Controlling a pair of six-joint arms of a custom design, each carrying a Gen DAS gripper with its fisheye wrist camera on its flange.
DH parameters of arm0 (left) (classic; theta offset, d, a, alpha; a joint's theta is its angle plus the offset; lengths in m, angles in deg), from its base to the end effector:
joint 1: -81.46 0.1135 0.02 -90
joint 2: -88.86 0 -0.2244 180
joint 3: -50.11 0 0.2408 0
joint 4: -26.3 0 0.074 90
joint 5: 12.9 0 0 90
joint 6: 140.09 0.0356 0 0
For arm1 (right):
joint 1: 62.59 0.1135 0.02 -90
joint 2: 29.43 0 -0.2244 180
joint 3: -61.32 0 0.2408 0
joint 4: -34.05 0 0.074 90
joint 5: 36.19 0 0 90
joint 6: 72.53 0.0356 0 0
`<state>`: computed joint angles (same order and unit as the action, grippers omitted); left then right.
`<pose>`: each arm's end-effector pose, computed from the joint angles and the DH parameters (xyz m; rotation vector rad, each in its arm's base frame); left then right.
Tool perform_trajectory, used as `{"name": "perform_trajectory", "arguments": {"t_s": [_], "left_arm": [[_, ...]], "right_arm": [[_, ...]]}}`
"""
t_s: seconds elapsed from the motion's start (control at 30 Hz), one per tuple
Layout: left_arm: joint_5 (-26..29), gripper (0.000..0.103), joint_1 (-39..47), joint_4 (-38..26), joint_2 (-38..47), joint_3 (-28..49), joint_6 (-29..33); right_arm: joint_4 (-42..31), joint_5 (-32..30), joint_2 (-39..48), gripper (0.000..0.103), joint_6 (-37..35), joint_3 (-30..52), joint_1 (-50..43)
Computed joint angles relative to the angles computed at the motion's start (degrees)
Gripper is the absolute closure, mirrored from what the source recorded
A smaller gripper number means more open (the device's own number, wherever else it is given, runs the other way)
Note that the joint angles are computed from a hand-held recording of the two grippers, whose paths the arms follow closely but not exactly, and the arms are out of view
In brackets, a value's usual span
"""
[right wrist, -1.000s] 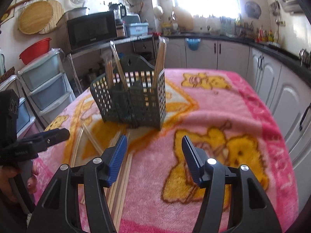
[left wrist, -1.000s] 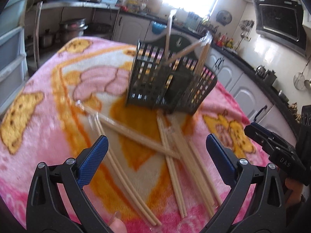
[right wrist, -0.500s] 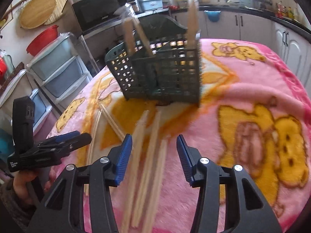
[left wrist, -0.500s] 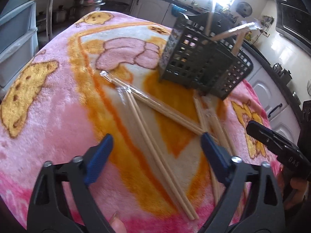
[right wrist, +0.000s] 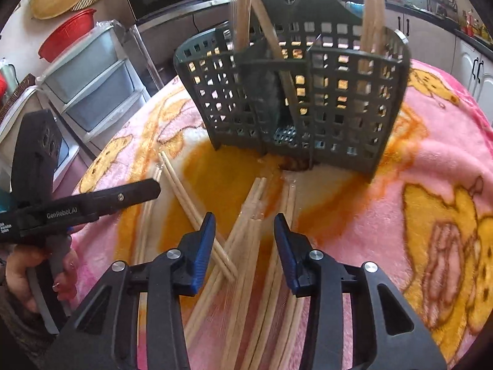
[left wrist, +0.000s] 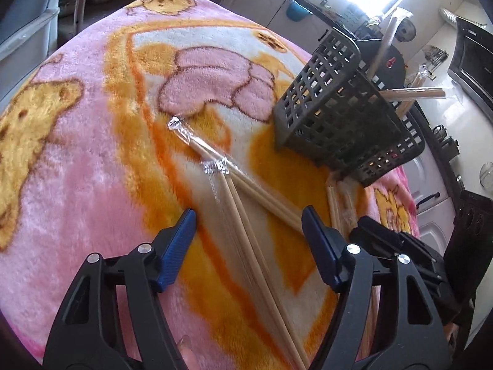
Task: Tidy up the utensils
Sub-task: 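Move both tools down to the chopsticks lying beside the caddy, then close the left tool on a chopstick while the right tool grasps another chopstick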
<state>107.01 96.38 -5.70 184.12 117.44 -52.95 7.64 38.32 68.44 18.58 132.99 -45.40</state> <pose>0.3001 0.0616 0.1334 -0.2098 2.5053 -0.5953 0.3149 0.1074 0.1434 -0.4636 2.4592 0.4702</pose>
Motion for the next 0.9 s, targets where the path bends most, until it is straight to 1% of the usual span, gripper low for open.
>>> {"name": "perform_trajectory", "arguments": {"t_s": [0.1, 0.13, 0.17, 0.2, 0.23, 0.27, 0.3, 0.37, 0.4, 0.47, 0.53, 0.57, 0.63, 0.67, 0.73, 0.8, 0.87, 0.9], "left_arm": [[-1.2, 0.045, -0.6, 0.2, 2.0, 1.9, 0.2], [-1.9, 0.048, -0.9, -0.3, 3.0, 3.2, 0.4], [-2.5, 0.054, -1.0, -0.9, 3.7, 4.3, 0.5], [-2.9, 0.057, -1.1, -1.3, 4.3, 5.1, 0.6], [-3.2, 0.060, -1.2, -1.8, 5.0, 6.0, 1.0], [-3.5, 0.064, -1.1, -2.1, 5.4, 6.6, 1.0], [-4.1, 0.066, -1.2, -2.5, 5.7, 7.1, 1.0], [-5.4, 0.078, -1.4, -3.2, 6.6, 8.3, 1.4], [-4.9, 0.081, -1.1, -3.2, 7.3, 9.1, 1.5], [-4.5, 0.096, 0.0, -4.0, 7.9, 10.0, 1.9], [-4.1, 0.097, 0.3, -5.7, 8.9, 11.4, 3.1], [-4.0, 0.098, 0.5, -6.3, 8.9, 11.8, 3.3], [-2.4, 0.098, 1.4, -7.3, 8.6, 12.4, 3.4], [-2.4, 0.098, 1.6, -7.3, 7.8, 12.2, 3.3], [-0.8, 0.099, 2.3, -7.3, 5.6, 11.3, 4.1], [-0.1, 0.099, 2.6, -7.2, 3.3, 10.2, 4.4], [1.8, 0.099, 2.8, -7.7, 0.8, 9.3, 4.8], [1.7, 0.099, 2.3, -7.8, -1.0, 8.5, 5.2]], "right_arm": [[0.3, -0.4, 0.6, 0.066, 0.1, 0.4, 0.0], [0.0, -0.4, 0.9, 0.066, -0.1, 0.8, 0.0], [-0.2, -0.5, 1.2, 0.070, -0.4, 1.1, -0.1], [-0.5, -0.3, 1.8, 0.075, -0.7, 1.6, 0.1], [-1.0, -0.6, 2.6, 0.078, -1.0, 2.4, 0.1], [-1.3, -0.5, 3.2, 0.085, -0.9, 3.0, 0.2], [-1.1, -0.6, 3.4, 0.087, -0.7, 3.0, 0.2], [-0.9, -0.9, 3.6, 0.090, -0.5, 3.1, -0.2], [-1.0, -0.8, 3.3, 0.091, -0.7, 2.9, -0.4], [-1.0, -0.5, 2.2, 0.092, -1.2, 2.3, -0.7], [-0.8, -1.6, 1.2, 0.094, -0.7, 1.8, -1.5], [-1.5, -2.6, 0.6, 0.097, -0.5, 1.9, -2.0], [-1.3, -2.8, -1.2, 0.097, -1.0, 1.1, -2.3], [-1.2, -2.6, -2.1, 0.097, -0.9, 0.8, -2.5], [-1.9, -4.7, -3.1, 0.097, -0.6, 1.0, -3.5], [-2.1, -4.3, -4.3, 0.097, -0.7, 0.7, -4.0], [-2.3, -5.3, -5.9, 0.097, -0.7, 0.3, -5.2], [-2.2, -5.7, -6.8, 0.097, -0.5, 0.0, -5.6]]}}
